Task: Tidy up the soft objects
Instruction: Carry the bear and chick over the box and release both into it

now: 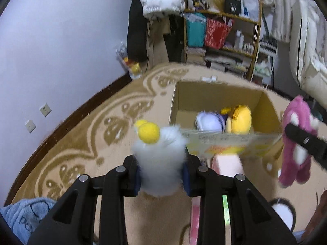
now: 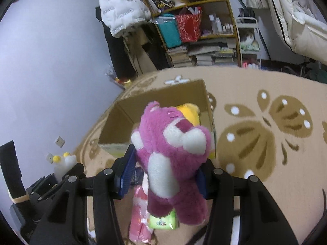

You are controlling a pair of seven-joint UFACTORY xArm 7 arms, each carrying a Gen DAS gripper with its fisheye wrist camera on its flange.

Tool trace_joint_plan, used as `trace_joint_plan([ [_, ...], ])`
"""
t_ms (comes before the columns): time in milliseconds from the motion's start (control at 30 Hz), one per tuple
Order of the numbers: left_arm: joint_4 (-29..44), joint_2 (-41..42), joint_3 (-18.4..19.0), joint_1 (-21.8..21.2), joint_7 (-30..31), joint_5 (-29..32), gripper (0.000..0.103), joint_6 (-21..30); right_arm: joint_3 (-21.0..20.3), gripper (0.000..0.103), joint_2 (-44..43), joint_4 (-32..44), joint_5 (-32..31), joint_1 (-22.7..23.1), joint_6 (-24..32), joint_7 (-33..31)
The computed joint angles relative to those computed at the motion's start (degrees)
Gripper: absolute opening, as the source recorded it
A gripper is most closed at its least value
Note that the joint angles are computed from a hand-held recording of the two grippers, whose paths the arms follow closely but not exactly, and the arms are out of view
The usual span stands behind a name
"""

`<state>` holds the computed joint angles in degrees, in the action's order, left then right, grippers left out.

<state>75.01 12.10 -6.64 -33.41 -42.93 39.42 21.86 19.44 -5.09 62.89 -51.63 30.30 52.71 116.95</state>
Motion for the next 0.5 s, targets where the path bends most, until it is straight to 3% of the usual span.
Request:
trace_joint_plan([
  [233,4.98,2.38,1.24,-1.28,-1.15,3.35,0.03,-2.5,-0.88,0.055,0.86,1.48,-2.13,-0.56,-0.24,-1.64],
  [500,12.29,7.77,2.13,-1.9,3.72,-3.0,0.03,-2.91,-1.81,0.055,1.89,2.87,-4.98,-0.98,-0.22,-3.61],
])
